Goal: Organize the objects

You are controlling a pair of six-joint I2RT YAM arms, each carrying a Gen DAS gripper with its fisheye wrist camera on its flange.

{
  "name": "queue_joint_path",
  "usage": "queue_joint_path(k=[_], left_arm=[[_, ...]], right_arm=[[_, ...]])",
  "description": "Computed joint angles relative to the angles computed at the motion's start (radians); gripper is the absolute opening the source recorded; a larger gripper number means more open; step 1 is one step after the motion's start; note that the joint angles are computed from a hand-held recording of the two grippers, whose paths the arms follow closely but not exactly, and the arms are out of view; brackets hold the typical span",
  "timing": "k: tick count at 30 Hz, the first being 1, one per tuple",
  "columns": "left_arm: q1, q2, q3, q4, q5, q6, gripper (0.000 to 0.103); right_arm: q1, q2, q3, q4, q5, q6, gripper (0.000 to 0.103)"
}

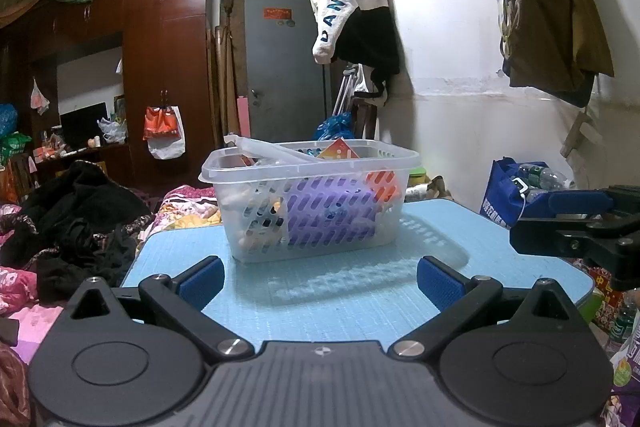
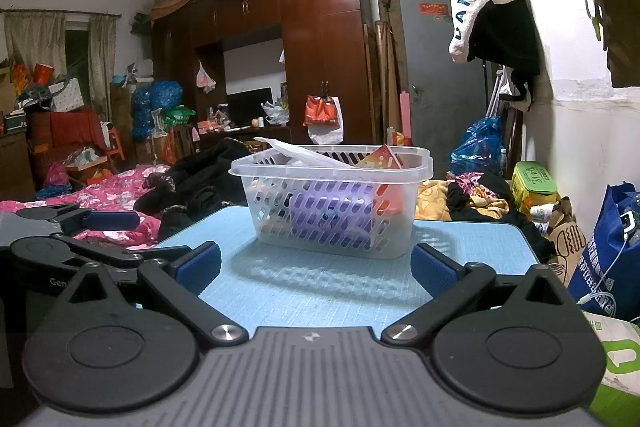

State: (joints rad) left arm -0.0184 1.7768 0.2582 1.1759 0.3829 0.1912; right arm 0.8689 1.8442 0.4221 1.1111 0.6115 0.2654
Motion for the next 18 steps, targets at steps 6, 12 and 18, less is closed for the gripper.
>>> queue_joint_path(k=[6,12,18], left_arm=[[-0.008,0.0,0.0,-0.008,0.001,0.014,0.103],[-0.011,0.006,0.002,0.001,0.0,0.012,0.103],[0.019,0.01,0.003,0.024,0.038,-0.025,0.103]], right_arm=[[-0.004,0.008,0.003,0.003,-0.006,-0.001,0.103],[-0.005,0.016,0.003,0.011,-0.01,-0.002,0.103],[-0.006,0.018,0.001,0.011,-0.011,-0.002,0.103]])
